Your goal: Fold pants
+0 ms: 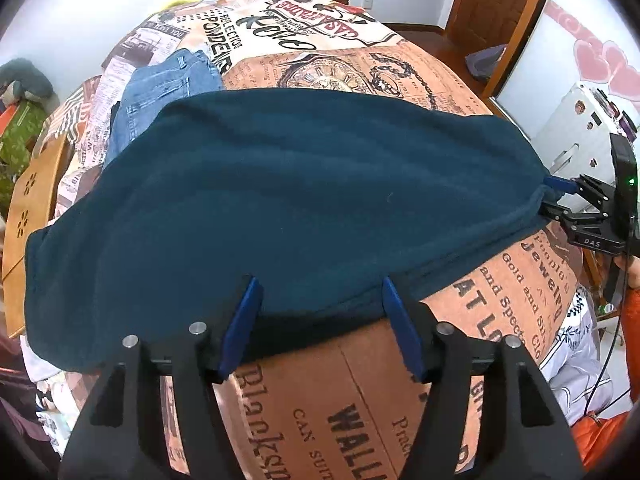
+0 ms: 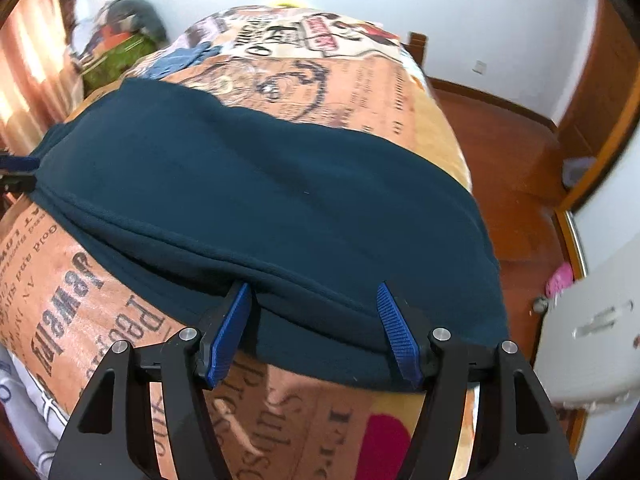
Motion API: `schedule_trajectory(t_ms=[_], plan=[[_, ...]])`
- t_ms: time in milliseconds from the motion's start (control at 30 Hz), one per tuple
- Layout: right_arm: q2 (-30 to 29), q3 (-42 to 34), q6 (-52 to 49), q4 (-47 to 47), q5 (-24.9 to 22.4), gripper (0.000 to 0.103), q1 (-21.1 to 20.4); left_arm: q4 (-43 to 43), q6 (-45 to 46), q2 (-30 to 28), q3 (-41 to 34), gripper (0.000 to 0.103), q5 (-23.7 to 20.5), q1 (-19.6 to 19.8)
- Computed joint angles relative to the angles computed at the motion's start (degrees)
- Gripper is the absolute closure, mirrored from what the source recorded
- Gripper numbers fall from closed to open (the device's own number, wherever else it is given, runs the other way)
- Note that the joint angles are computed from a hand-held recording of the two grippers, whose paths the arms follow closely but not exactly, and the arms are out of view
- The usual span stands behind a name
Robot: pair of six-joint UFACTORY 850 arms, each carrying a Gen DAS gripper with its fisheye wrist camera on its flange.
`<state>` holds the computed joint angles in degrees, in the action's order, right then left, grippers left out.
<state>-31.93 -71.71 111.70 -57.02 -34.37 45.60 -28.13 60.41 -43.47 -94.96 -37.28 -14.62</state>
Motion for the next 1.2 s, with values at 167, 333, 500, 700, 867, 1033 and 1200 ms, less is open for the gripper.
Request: schedule_trajectory(t_ms=[167, 333, 500, 700, 867, 1033, 1200], plan=[[0.55, 1.35, 4.89, -5.88, 2.83, 0.064, -0.06, -2.77, 3.91, 0.24, 0.69, 0.039, -0.66, -0.01], [1.73, 3.44, 16.37, -13.62, 6.12, 0.085, -0.17, -2.60, 2.73, -1.64, -1.30, 0.066, -0.97, -1.10], [2.27, 3.51, 20.10, -15.58, 3.80, 0.091, 1.28, -3.19, 4.01, -0.69, -0.59, 0.088, -0.18, -1.72], [2.11, 3.05, 20.31, -14.51, 1.20, 0.092, 2.97, -7.13, 7.23, 1.72, 2.05, 0.091, -0.78, -0.49], [0.28, 1.95, 21.40, -12.87, 3.17, 0.088, 2.42, -4.78, 5.89, 2.08, 3.46, 0.090, 0.16, -0.74], [3.53, 5.62, 28.61, -14.77, 1.63, 0.069, 3.65, -5.61, 5.42, 3.01, 2.72, 0.089, -2.44, -0.02], [7.41, 10.57, 33.70, -10.47, -5.01, 0.067, 5.60, -10.95, 7.01, 3.95, 0.97, 0.077, -2.24, 0.92]])
